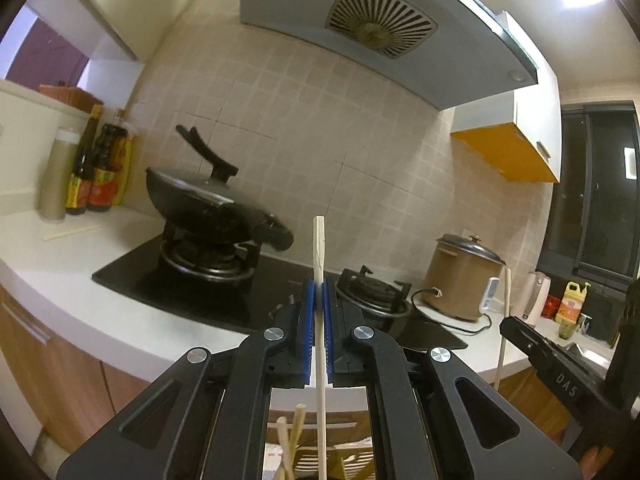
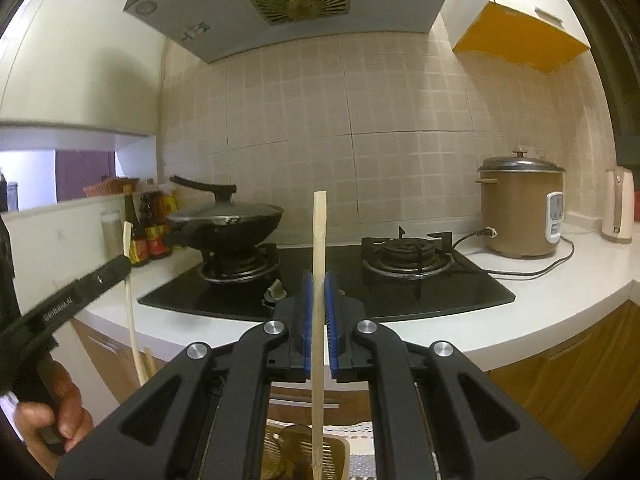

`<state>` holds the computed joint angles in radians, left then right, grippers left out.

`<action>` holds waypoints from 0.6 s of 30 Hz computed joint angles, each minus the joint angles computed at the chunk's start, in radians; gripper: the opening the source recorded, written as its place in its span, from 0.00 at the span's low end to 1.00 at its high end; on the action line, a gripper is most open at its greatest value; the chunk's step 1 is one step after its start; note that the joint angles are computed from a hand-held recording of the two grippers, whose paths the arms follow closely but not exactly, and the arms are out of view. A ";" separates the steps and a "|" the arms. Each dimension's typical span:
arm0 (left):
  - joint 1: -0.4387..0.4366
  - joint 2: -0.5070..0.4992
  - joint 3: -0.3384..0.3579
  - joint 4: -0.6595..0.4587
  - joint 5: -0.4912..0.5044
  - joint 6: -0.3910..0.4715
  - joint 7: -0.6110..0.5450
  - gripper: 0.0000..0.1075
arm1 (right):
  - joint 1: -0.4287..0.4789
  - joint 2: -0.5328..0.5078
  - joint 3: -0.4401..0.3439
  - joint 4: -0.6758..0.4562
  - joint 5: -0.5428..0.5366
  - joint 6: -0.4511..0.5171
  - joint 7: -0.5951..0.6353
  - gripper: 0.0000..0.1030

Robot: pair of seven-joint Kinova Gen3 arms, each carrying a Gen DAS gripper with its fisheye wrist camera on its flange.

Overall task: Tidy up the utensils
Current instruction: 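Carry both chopsticks into the caddy and open both grippers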

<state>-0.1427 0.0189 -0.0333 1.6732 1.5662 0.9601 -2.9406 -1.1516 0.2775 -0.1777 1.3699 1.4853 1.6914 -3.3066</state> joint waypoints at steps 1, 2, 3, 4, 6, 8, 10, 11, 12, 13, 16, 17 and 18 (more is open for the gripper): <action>0.001 0.003 0.001 0.010 0.012 -0.004 -0.014 0.02 | 0.002 0.005 0.000 0.006 -0.001 -0.003 0.003 0.04; 0.002 0.006 0.002 0.014 0.021 -0.010 -0.026 0.02 | 0.002 0.008 0.001 0.011 -0.001 -0.005 0.003 0.04; 0.005 0.005 0.004 0.025 0.033 -0.022 -0.045 0.02 | 0.001 0.014 0.003 0.016 0.002 -0.002 -0.001 0.05; 0.008 0.003 0.006 0.037 0.047 -0.036 -0.065 0.02 | -0.001 0.019 0.005 0.020 0.005 0.002 -0.004 0.05; 0.011 0.003 0.007 0.052 0.064 -0.042 -0.094 0.02 | -0.003 0.022 0.006 0.028 0.004 0.001 -0.007 0.04; 0.010 0.000 0.004 0.066 0.071 -0.039 -0.113 0.02 | -0.006 0.023 0.005 0.031 -0.001 -0.002 -0.010 0.05; 0.006 -0.004 -0.001 0.075 0.067 -0.027 -0.122 0.03 | -0.012 0.021 0.001 0.038 -0.007 0.000 -0.014 0.04; 0.002 -0.005 -0.005 0.077 0.058 -0.012 -0.117 0.03 | -0.017 0.021 -0.002 0.042 -0.010 0.005 -0.018 0.05; -0.002 -0.005 -0.009 0.076 0.046 0.000 -0.109 0.03 | -0.023 0.021 -0.005 0.043 -0.014 0.011 -0.021 0.05; -0.008 -0.005 -0.014 0.072 0.023 0.019 -0.092 0.03 | -0.029 0.024 -0.008 0.037 -0.022 0.019 -0.015 0.05; -0.028 0.005 -0.024 0.034 -0.061 0.082 -0.025 0.03 | -0.047 0.022 -0.015 0.027 -0.042 0.033 0.011 0.08; -0.038 0.003 -0.030 0.032 -0.071 0.102 -0.016 0.03 | -0.054 0.021 -0.017 0.028 -0.044 0.037 0.014 0.18; -0.047 -0.001 -0.034 0.035 -0.077 0.113 -0.012 0.04 | -0.063 0.021 -0.020 0.026 -0.046 0.047 0.018 0.25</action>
